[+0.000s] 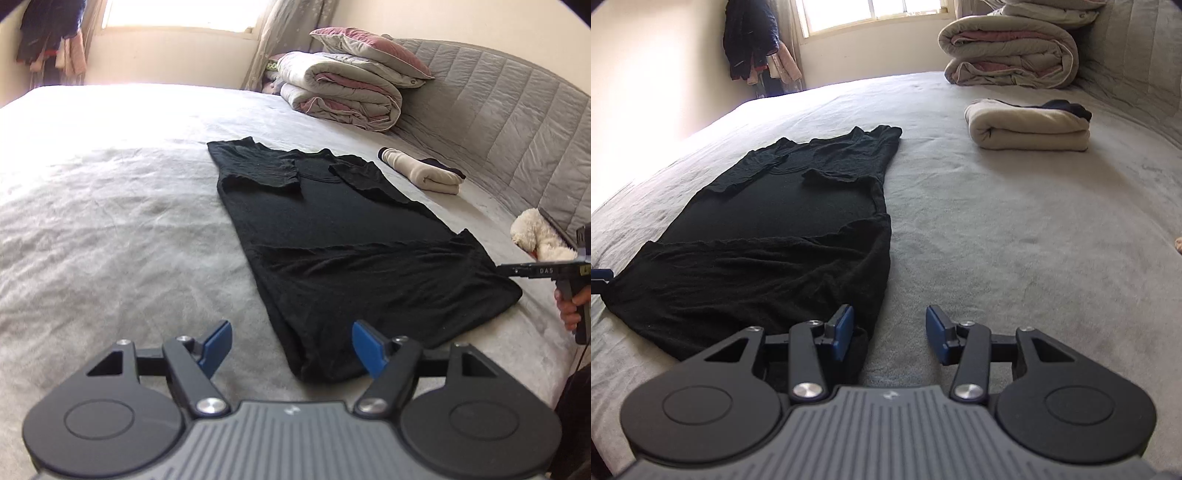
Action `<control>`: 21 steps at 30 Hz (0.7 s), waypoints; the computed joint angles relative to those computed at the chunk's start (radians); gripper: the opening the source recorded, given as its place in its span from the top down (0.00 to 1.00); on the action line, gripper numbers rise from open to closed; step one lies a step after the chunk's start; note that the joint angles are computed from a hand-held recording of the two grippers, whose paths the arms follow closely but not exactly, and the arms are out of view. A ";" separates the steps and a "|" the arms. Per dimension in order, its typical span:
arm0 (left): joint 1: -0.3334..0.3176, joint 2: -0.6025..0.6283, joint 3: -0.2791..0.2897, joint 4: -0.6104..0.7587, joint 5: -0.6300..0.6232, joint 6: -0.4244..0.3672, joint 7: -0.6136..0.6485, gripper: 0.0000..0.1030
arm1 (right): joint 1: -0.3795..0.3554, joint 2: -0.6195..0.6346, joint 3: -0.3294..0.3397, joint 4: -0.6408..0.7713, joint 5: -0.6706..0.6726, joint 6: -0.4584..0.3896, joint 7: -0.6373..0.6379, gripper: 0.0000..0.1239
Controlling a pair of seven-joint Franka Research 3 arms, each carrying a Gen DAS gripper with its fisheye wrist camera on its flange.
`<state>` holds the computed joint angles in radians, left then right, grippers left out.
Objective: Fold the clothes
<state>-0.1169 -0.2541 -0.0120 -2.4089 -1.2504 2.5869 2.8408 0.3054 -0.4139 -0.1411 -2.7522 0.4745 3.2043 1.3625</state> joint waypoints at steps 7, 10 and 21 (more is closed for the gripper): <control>0.120 0.107 0.068 0.107 0.082 -0.404 -0.408 0.43 | 0.208 -0.159 -0.357 0.054 0.235 -0.392 -0.157 0.61; 0.157 0.138 0.044 0.121 0.057 -0.451 -0.450 0.43 | 0.237 -0.179 -0.410 0.056 0.334 -0.454 -0.241 0.61; 0.163 0.162 -0.022 0.123 -0.003 -0.435 -0.424 0.56 | 0.269 -0.087 -0.442 0.108 0.674 -0.530 -0.418 0.96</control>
<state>0.0458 -0.0916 -0.0343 -2.2855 -1.2534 2.1523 2.4167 0.5741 -0.5005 -0.5832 -2.6447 1.1488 2.6747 0.9446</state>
